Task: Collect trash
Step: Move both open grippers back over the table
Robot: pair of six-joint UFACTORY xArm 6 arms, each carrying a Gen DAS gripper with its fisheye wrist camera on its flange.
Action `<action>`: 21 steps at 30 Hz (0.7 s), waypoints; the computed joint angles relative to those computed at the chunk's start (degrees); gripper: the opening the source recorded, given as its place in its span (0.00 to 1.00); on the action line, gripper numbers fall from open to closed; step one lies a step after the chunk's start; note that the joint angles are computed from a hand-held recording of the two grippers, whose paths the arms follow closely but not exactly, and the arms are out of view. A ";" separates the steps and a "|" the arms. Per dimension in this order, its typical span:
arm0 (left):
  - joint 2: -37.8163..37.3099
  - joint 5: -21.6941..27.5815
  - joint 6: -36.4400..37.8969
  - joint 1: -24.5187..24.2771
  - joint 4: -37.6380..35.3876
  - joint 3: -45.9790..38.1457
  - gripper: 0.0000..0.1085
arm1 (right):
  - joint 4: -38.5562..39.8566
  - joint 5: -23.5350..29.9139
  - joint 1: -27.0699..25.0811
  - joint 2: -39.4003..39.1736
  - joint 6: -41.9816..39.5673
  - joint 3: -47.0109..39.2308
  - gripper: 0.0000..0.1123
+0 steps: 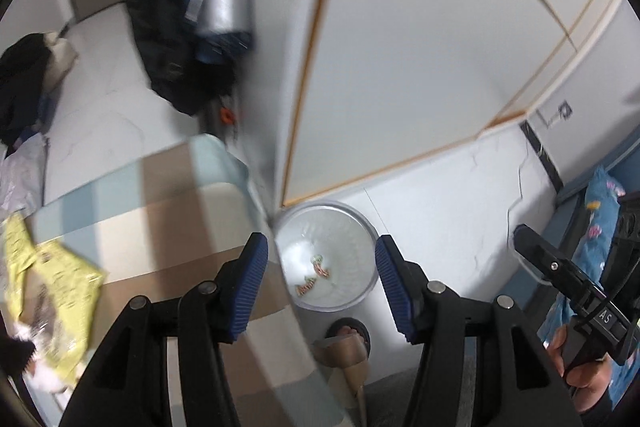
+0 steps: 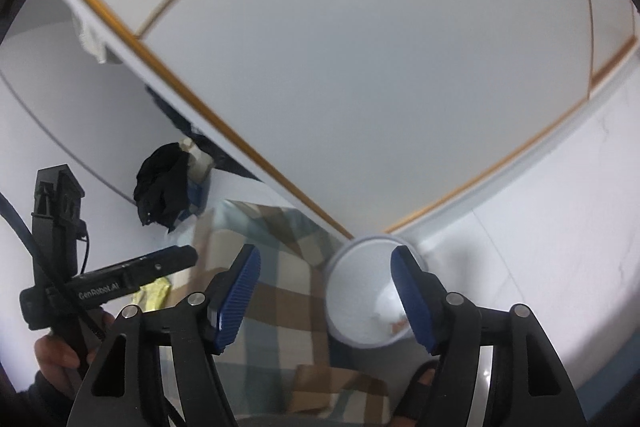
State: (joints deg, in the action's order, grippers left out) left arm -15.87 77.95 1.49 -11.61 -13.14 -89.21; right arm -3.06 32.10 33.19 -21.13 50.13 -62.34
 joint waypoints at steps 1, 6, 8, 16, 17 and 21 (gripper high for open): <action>-1.14 -0.56 0.40 1.11 -0.27 0.59 0.52 | -1.80 0.48 0.68 0.21 1.28 -1.09 0.62; -6.00 -3.96 0.30 5.73 -1.39 3.74 0.61 | -11.40 3.49 4.93 1.70 7.23 -7.67 0.67; -7.66 -4.79 0.30 7.65 -1.98 4.65 0.62 | -15.15 4.83 7.11 2.87 9.15 -10.78 0.68; -15.21 -9.03 2.58 15.85 -1.65 7.84 0.76 | -27.73 8.67 15.63 9.94 13.96 -23.04 0.75; -15.99 -9.34 3.45 18.07 -2.75 8.25 0.77 | -28.43 8.84 16.48 10.29 13.87 -23.63 0.75; -18.18 -9.15 6.16 25.02 -5.76 9.08 0.77 | -30.59 10.29 20.13 15.46 12.43 -30.65 0.79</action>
State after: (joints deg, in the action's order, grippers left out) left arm -34.05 68.80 7.66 13.41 -18.90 -80.12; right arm -33.65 42.39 53.32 -5.67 62.56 -92.99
